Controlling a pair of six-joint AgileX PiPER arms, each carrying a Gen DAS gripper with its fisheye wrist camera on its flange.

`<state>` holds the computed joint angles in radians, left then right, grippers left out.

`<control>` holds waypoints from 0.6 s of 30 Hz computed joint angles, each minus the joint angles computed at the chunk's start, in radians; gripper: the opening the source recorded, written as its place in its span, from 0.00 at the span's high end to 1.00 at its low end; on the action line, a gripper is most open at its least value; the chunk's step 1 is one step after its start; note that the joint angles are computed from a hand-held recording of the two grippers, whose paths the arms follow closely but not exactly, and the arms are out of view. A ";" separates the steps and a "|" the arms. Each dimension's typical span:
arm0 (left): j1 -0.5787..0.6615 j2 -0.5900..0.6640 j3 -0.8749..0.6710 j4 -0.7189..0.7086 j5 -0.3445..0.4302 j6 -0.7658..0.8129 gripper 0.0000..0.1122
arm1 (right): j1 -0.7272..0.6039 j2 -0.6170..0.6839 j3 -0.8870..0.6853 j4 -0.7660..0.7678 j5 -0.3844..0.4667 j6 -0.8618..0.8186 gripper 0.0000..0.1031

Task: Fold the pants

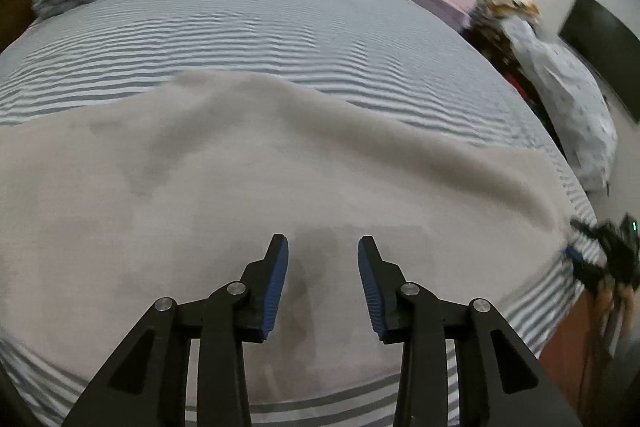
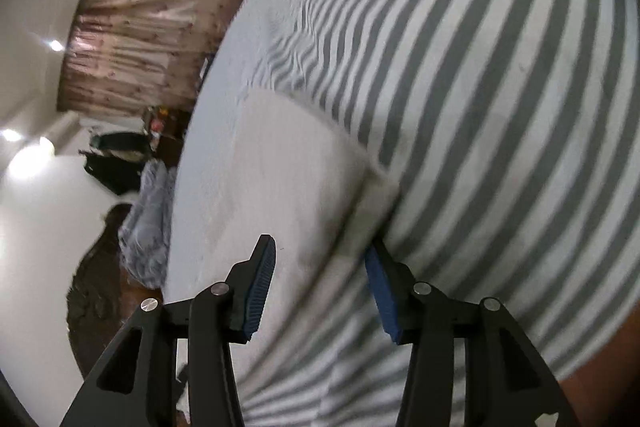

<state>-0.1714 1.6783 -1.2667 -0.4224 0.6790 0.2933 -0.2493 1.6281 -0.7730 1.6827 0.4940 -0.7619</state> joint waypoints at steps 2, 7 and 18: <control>-0.037 0.016 -0.001 0.015 0.005 -0.019 0.66 | -0.007 0.025 -0.025 0.018 0.003 -0.019 0.63; -0.075 -0.028 0.100 0.004 -0.055 0.003 0.66 | 0.000 0.059 -0.108 -0.149 -0.026 0.109 0.77; 0.053 -0.034 0.104 -0.201 0.070 0.194 0.66 | 0.218 -0.068 -0.354 -0.752 -0.077 0.652 0.80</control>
